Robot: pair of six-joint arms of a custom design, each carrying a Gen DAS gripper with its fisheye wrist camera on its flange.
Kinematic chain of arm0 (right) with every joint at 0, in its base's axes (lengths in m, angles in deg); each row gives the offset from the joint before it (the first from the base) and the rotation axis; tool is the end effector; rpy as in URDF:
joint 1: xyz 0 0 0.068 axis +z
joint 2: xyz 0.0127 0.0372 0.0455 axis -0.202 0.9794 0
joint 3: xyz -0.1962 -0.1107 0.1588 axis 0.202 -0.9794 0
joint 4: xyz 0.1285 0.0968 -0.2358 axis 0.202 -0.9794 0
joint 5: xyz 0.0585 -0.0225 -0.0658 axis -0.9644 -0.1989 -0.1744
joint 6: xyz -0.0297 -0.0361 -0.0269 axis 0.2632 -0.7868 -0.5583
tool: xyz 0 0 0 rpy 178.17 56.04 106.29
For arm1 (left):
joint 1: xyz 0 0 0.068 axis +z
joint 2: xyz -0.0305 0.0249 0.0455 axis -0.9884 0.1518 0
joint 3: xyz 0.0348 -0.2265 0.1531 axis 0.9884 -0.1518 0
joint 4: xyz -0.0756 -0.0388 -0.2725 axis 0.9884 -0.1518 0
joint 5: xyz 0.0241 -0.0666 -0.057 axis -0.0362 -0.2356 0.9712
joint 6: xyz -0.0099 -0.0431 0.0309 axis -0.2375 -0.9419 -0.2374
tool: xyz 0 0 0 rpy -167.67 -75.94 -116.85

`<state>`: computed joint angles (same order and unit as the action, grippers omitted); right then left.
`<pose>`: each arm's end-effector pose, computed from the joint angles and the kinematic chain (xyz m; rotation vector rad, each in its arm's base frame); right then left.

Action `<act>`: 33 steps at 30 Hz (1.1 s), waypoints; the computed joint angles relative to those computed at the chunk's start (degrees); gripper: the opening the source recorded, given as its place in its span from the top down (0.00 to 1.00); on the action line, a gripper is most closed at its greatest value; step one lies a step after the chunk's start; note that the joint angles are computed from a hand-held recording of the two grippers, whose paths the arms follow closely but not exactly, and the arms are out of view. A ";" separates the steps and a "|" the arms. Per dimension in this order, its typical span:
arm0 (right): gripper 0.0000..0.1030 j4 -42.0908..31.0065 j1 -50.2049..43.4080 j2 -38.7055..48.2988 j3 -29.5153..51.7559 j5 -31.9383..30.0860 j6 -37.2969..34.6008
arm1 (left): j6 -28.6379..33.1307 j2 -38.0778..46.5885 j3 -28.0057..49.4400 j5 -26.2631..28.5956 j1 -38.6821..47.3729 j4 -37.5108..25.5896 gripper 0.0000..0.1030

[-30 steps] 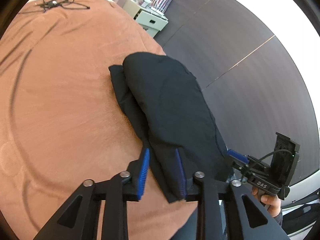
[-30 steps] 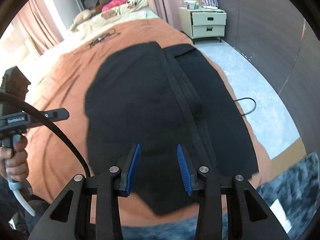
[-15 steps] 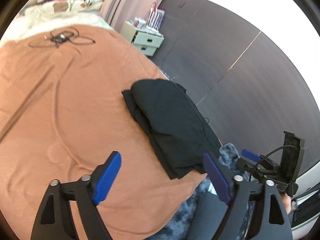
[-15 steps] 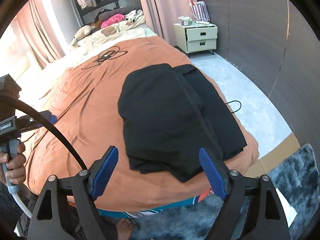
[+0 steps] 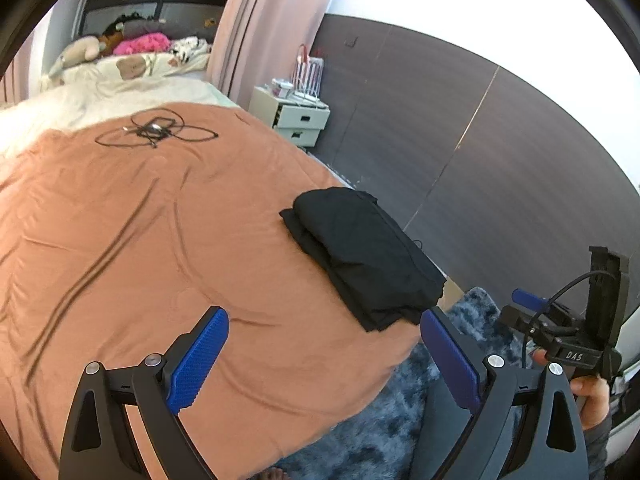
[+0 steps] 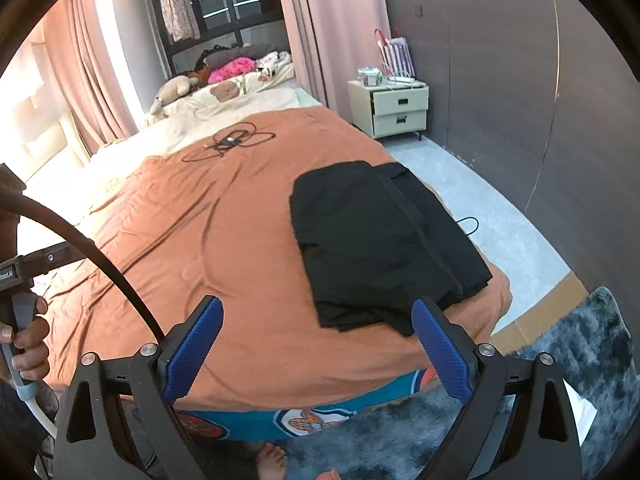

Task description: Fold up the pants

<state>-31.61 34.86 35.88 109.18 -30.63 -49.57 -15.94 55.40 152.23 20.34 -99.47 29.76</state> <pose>0.2106 0.2003 0.3735 -0.0913 2.1786 0.2715 0.3598 -0.1280 0.2942 0.2748 2.2817 -0.5706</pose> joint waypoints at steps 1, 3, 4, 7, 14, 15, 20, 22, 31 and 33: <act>0.05 -0.10 1.60 -0.35 -0.29 1.21 0.73 | 0.50 -1.89 -1.55 -0.24 0.22 -0.02 0.04; 0.05 -0.02 3.52 -0.48 -0.73 3.10 1.46 | 1.22 -5.81 -4.66 -0.71 0.71 -0.02 0.03; 0.05 -0.30 5.12 -0.63 -0.84 4.72 2.03 | 1.44 -7.23 -5.73 -0.88 0.88 -0.07 0.02; 0.01 -0.71 8.49 -0.71 -1.10 8.20 3.77 | 1.78 -13.10 -9.78 -2.30 1.10 -0.54 0.02; 0.00 -1.14 16.88 -0.53 -2.68 15.30 9.70 | 3.01 -25.74 -17.97 -4.65 1.12 -2.10 0.00; 0.00 -1.29 18.11 -0.23 -2.71 16.21 10.59 | 3.09 -27.49 -19.15 -4.75 1.17 -2.50 0.00; 0.00 -2.37 23.60 0.06 -4.00 20.48 14.48 | 3.97 -36.56 -24.25 -6.84 1.34 -5.45 0.00; 0.00 -2.54 25.82 0.24 -4.53 22.25 16.56 | 3.87 -40.19 -25.71 -7.28 1.93 -7.34 0.00; 0.00 -3.45 35.09 3.26 -5.78 28.19 25.03 | 4.61 -55.98 -30.56 -6.07 7.97 -15.33 0.00; 0.00 -3.53 36.43 3.73 -5.82 28.64 26.23 | 5.70 -59.59 -30.78 -4.51 10.70 -18.53 0.00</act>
<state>-35.13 71.29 39.61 103.36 -1.99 -23.34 -10.24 -4.19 121.46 15.83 -88.76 11.23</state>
